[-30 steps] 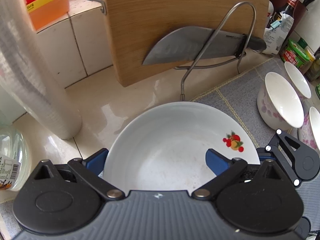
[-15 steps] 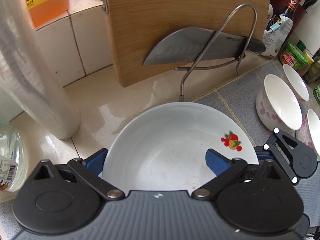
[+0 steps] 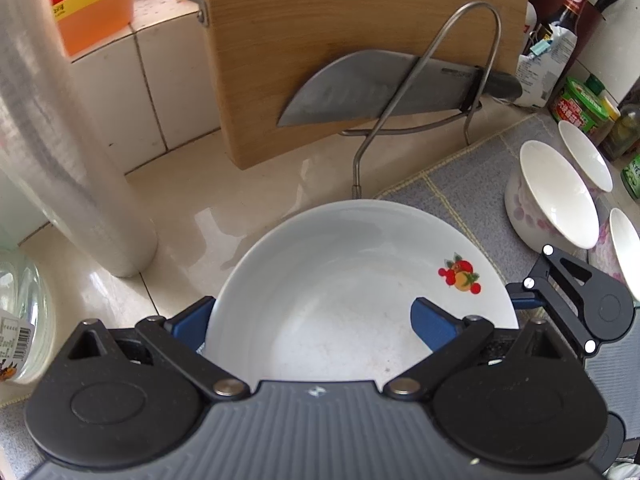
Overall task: Organize plates and bowls
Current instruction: 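Lift the fruit-decal plate off the towel with the left tool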
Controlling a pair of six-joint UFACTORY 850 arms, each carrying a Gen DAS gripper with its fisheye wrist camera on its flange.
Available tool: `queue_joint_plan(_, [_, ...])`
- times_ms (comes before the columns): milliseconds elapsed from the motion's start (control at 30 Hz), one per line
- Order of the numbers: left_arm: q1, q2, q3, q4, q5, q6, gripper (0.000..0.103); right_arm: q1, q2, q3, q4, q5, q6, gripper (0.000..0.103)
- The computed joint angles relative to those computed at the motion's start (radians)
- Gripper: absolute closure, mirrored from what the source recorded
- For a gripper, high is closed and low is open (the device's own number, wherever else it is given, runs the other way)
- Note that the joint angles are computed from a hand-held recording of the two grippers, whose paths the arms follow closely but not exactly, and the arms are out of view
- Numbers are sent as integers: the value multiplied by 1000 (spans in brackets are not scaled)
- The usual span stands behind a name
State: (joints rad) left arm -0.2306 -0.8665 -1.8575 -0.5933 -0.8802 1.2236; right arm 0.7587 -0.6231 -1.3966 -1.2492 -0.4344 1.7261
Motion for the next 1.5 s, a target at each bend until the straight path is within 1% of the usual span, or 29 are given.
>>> queue_joint_plan(167, [0, -11, -10, -5, -1, -3, 3, -2, 4, 14, -58, 9, 48, 0])
queue_joint_plan(300, [-6, 0, 12, 1, 29, 12, 3, -3, 5, 14, -54, 12, 40, 0])
queue_joint_plan(433, [0, -8, -4, -10, 4, 11, 3, -3, 6, 16, -51, 12, 36, 0])
queue_joint_plan(533, [0, -2, 6, -15, 9, 25, 3, -1, 7, 15, -46, 11, 32, 0])
queue_joint_plan(633, [1, 7, 20, -24, 18, 39, 3, -1, 5, 10, -28, 11, 12, 0])
queue_joint_plan(1067, [13, 25, 41, -31, 0, 55, 3, 5, 4, -1, 24, 10, -57, 0])
queue_joint_plan(1300, [18, 49, 68, -35, -1, 63, 3, 5, 21, 8, 47, 31, -65, 0])
queue_joint_plan(1500, [22, 78, 101, -46, 7, 74, 3, 7, 36, 6, 110, 34, -133, 0])
